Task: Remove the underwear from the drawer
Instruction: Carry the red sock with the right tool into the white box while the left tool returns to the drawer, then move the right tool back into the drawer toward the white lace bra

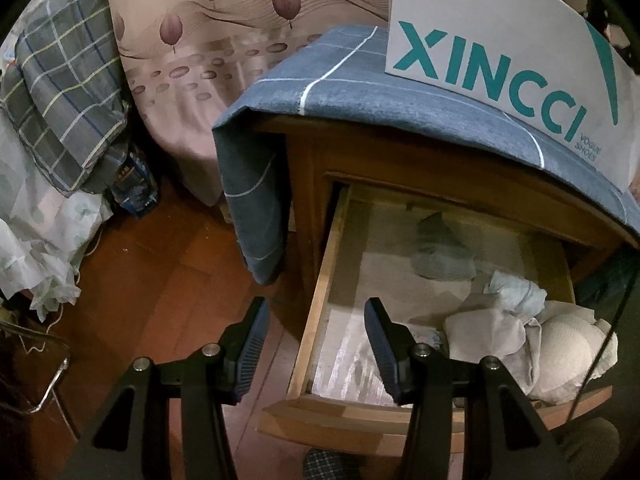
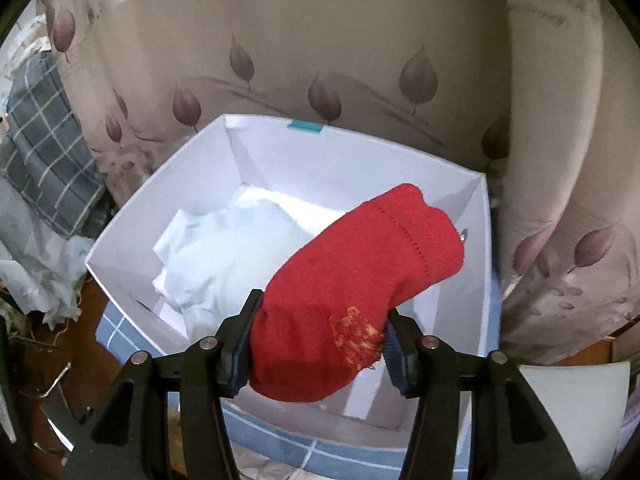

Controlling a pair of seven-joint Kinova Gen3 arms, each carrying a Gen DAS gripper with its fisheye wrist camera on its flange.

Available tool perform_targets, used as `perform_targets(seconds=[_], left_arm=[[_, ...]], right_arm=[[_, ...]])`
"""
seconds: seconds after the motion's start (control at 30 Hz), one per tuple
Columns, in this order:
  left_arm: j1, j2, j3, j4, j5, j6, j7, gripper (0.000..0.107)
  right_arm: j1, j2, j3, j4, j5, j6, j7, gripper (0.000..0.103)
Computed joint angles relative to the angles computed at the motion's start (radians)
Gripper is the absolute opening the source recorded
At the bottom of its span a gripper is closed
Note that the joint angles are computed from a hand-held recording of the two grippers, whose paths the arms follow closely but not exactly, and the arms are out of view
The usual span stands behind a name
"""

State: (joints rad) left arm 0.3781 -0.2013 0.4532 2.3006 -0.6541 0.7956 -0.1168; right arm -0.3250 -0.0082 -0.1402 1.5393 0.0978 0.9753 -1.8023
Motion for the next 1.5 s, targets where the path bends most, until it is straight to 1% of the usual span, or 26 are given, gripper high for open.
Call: perform_targets(seconds=[0.13, 0.27, 0.3, 0.37, 0.43, 0.57, 0.7, 0.83, 0.9, 1.0, 1.13, 1.2, 1.3, 1.37, 1.5], left_arm=[[-0.004, -0.012, -0.014, 0.008, 0.014, -0.019, -0.016, 0.051], [-0.018, -0.018, -0.008, 0.012, 0.020, -0.029, -0.024, 0.051], [-0.021, -0.019, -0.008, 0.013, 0.023, -0.032, -0.028, 0.050], [-0.027, -0.019, -0.005, 0.013, 0.025, -0.033, -0.034, 0.051], [-0.032, -0.021, -0.001, 0.013, 0.025, -0.034, -0.035, 0.051], [-0.039, -0.021, -0.002, 0.013, 0.032, -0.040, -0.045, 0.051], [-0.047, -0.026, -0.005, 0.017, 0.040, -0.049, -0.050, 0.051], [-0.057, -0.030, -0.002, 0.019, 0.046, -0.059, -0.056, 0.050], [-0.062, -0.032, 0.003, 0.020, 0.045, -0.060, -0.056, 0.051], [-0.068, -0.034, 0.007, 0.022, 0.045, -0.061, -0.056, 0.051], [-0.075, -0.033, 0.014, 0.023, 0.043, -0.063, -0.050, 0.051], [-0.076, -0.034, 0.011, 0.026, 0.045, -0.068, -0.050, 0.051], [-0.079, -0.048, -0.003, 0.034, 0.060, -0.079, -0.067, 0.051], [-0.087, -0.054, -0.005, 0.038, 0.069, -0.086, -0.076, 0.051], [-0.105, -0.064, -0.003, 0.042, 0.087, -0.097, -0.100, 0.051]], right_arm=[[-0.005, 0.024, 0.000, 0.012, 0.003, -0.001, -0.012, 0.055], [-0.009, 0.028, 0.002, 0.031, 0.008, -0.011, -0.016, 0.063], [-0.009, 0.023, 0.003, 0.040, 0.009, -0.021, -0.016, 0.064], [-0.010, 0.009, 0.001, 0.057, 0.019, -0.040, -0.030, 0.073], [-0.011, -0.002, -0.002, 0.061, 0.039, -0.048, -0.048, 0.078], [0.000, -0.044, -0.001, 0.060, 0.028, -0.034, -0.047, 0.080], [0.027, -0.126, 0.021, 0.067, -0.070, 0.025, 0.003, 0.081], [0.052, -0.200, 0.029, 0.090, -0.118, 0.128, 0.041, 0.081], [0.063, -0.227, 0.021, 0.109, -0.121, 0.187, 0.053, 0.081], [0.074, -0.262, 0.013, 0.169, -0.125, 0.249, 0.061, 0.081], [0.088, -0.260, 0.026, 0.271, -0.174, 0.299, 0.059, 0.081], [0.102, -0.242, 0.058, 0.341, -0.227, 0.288, 0.066, 0.081], [0.134, -0.204, 0.095, 0.433, -0.290, 0.244, 0.065, 0.081], [0.149, -0.186, 0.093, 0.478, -0.298, 0.203, 0.052, 0.081], [0.163, -0.151, 0.104, 0.551, -0.358, 0.103, 0.074, 0.081]])
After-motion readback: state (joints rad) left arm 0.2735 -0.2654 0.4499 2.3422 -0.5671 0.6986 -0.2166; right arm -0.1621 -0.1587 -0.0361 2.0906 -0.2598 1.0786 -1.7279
